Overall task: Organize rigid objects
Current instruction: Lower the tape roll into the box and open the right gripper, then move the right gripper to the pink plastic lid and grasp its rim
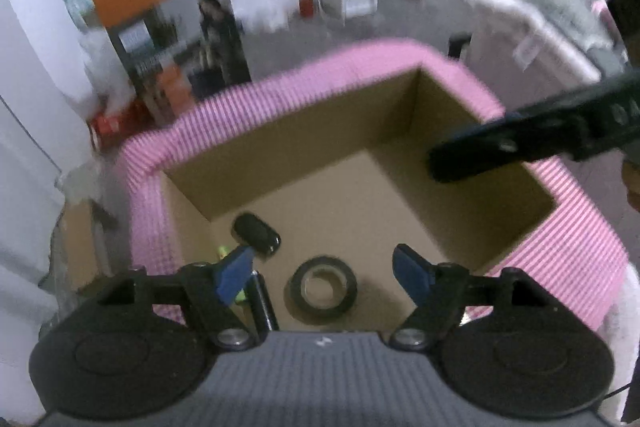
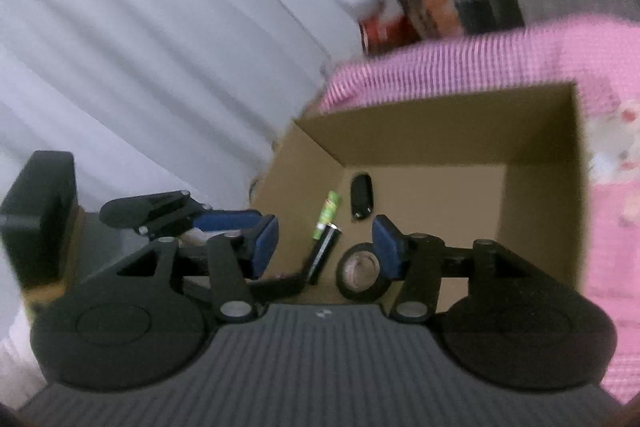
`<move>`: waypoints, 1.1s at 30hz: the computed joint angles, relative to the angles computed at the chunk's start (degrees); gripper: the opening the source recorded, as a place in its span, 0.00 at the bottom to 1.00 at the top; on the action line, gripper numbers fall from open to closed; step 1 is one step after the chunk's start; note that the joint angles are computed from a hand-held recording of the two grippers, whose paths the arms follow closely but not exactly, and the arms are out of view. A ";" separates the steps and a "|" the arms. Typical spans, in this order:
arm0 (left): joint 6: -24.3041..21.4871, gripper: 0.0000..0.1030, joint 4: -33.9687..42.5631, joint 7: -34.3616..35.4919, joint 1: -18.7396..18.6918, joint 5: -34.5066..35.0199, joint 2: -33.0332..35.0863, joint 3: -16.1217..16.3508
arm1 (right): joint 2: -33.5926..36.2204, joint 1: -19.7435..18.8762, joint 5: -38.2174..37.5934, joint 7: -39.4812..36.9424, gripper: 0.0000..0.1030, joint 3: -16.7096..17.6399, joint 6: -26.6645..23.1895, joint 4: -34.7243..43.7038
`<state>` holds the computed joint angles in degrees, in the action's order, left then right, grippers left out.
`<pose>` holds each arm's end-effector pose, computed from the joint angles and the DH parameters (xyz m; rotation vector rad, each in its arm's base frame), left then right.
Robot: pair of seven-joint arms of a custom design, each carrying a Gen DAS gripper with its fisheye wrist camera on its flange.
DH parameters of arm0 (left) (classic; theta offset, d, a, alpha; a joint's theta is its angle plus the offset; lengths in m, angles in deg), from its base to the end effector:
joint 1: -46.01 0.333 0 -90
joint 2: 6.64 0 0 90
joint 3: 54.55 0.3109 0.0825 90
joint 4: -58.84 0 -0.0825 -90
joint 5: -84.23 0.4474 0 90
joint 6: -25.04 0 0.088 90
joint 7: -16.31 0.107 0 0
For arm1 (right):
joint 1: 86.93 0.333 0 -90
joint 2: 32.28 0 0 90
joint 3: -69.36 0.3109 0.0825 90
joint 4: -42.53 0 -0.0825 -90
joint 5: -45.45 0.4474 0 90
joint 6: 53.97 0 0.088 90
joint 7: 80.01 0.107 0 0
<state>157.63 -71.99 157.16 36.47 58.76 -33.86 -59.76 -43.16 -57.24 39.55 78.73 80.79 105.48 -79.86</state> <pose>0.4949 -0.1438 0.5715 -0.8711 2.6122 -0.7688 0.4509 0.4080 0.5575 -1.2841 1.9131 0.0417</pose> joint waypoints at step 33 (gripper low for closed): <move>-0.97 0.71 -36.46 6.60 -2.70 -2.23 -30.56 2.91 | 7.51 12.32 -14.81 20.60 0.28 7.45 -10.52 0.35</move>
<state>156.66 -108.45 163.76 33.77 56.53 -64.42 -56.86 -35.66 -44.92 24.75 99.32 88.24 94.97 -79.51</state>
